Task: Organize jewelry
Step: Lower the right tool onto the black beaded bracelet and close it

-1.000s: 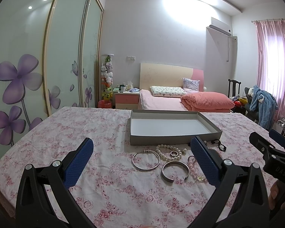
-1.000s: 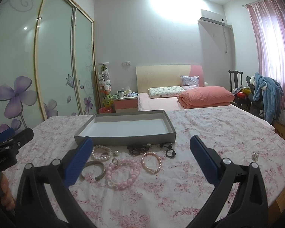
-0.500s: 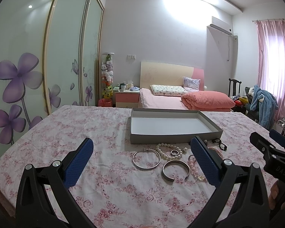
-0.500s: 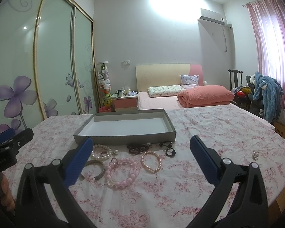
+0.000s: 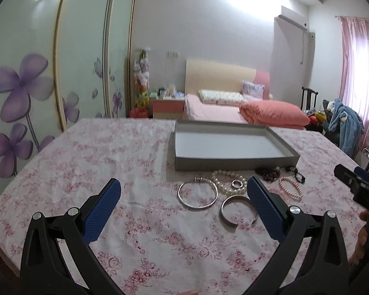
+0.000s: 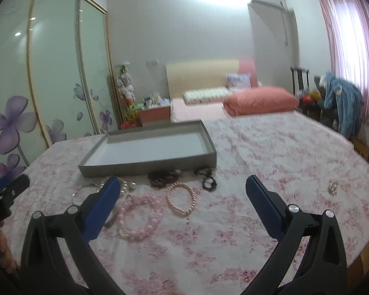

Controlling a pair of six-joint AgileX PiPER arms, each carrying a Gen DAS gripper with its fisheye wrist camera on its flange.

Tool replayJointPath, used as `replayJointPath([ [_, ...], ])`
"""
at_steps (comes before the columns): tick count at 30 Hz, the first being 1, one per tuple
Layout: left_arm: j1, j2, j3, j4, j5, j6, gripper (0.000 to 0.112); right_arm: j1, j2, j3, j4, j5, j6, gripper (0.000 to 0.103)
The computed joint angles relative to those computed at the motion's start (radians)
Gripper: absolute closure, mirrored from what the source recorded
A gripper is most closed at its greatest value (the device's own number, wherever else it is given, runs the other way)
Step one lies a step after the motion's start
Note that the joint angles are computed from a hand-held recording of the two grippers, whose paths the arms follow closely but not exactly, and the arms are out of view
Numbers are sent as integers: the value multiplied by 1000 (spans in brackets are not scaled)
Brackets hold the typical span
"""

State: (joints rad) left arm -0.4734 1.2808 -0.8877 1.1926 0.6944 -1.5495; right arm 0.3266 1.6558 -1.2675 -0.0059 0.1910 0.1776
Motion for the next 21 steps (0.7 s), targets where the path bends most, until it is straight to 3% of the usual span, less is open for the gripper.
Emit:
replayJointPath([
  [3,76,16,-29,-118,-72,125,11,-44,105,-168,105,161,-85,5],
  [8,207,82,-107,-436,-160,457,11,-83,321,-495,128,436,-100,32],
  [13,305,165,-186,-720,-173,747,11,-95,503,-766,150,623,-129,55],
  [21,314,270,-263,-776,-128,853,11,-83,723,-1112,111,836,-83,66],
])
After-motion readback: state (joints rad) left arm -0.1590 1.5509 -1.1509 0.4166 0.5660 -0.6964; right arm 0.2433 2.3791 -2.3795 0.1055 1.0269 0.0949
